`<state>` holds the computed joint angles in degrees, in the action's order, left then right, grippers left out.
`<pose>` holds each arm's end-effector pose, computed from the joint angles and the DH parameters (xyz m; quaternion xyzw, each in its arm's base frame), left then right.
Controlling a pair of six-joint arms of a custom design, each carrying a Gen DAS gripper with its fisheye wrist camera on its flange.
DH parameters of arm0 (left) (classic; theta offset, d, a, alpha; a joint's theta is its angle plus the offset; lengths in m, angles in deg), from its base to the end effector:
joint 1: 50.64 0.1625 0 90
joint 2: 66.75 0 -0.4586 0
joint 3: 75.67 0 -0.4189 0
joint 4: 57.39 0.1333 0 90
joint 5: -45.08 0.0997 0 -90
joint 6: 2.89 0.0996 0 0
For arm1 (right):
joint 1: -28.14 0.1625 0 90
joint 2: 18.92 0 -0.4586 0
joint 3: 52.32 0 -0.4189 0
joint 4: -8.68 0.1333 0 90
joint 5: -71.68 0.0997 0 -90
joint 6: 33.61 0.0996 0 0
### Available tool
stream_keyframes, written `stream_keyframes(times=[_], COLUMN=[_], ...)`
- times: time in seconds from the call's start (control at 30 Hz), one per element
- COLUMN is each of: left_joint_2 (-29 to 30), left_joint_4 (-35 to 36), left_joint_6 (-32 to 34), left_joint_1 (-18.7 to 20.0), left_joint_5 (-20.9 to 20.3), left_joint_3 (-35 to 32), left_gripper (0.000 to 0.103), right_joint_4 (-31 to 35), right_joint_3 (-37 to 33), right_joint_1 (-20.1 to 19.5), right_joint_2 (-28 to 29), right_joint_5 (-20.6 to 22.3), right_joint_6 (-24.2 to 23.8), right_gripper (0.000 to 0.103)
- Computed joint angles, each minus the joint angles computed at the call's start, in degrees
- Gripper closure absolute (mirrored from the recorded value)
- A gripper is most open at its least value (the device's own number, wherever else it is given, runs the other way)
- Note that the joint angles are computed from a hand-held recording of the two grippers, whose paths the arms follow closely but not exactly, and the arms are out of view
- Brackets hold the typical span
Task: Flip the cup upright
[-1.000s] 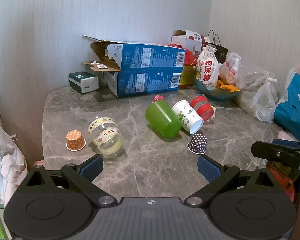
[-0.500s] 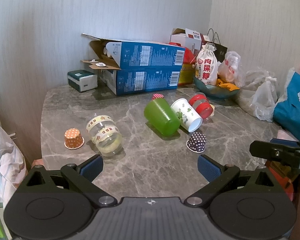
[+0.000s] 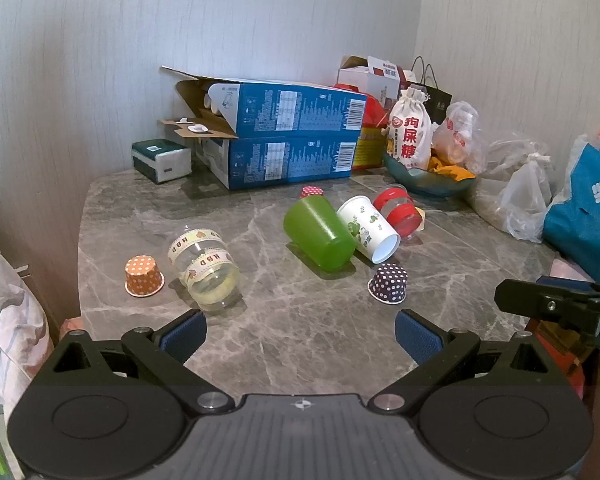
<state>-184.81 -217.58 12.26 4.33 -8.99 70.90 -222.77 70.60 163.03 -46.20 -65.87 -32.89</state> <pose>-0.0040 -0.3397 0.3733 0.2776 0.8517 -0.3831 0.2255 0.3840 -0.3008 -0.0195 0.1716 -0.8401 0.4723 0.2043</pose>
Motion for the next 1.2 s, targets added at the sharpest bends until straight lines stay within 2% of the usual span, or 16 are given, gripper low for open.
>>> stream_keyframes(times=[0.6, 0.7, 0.83, 0.93, 1.07, 1.2], left_joint_2=[0.8, 1.0, 4.2, 7.4, 13.3, 19.5], left_joint_4=[-0.5, -3.6, -8.4, -3.7, 7.1, 12.7], left_joint_6=[0.4, 1.5, 4.3, 2.0, -6.3, -14.4], left_joint_1=[0.7, 0.6, 2.5, 5.2, 9.4, 11.6], left_joint_5=[0.1, 2.3, 4.9, 4.5, 0.7, 0.4], left_joint_3=[-0.4, -0.9, -3.6, -7.5, -15.1, -20.4], left_gripper=[0.002, 0.001, 0.001, 0.000, 0.000, 0.000], right_joint_4=[-0.6, -1.0, -1.7, -2.8, -3.6, -4.4], right_joint_3=[0.6, 1.0, 1.8, 2.5, 3.6, 4.5], right_joint_1=[-0.6, -0.9, -1.7, -2.6, -4.0, -4.8], right_joint_2=[0.1, 0.0, -0.2, -0.3, -0.7, -0.8], right_joint_5=[1.3, 1.8, 2.7, 3.6, 5.2, 6.9], right_joint_6=[0.0, -0.3, -0.7, -0.8, -0.1, -0.6], right_gripper=[0.001, 0.001, 0.001, 0.001, 0.001, 0.001])
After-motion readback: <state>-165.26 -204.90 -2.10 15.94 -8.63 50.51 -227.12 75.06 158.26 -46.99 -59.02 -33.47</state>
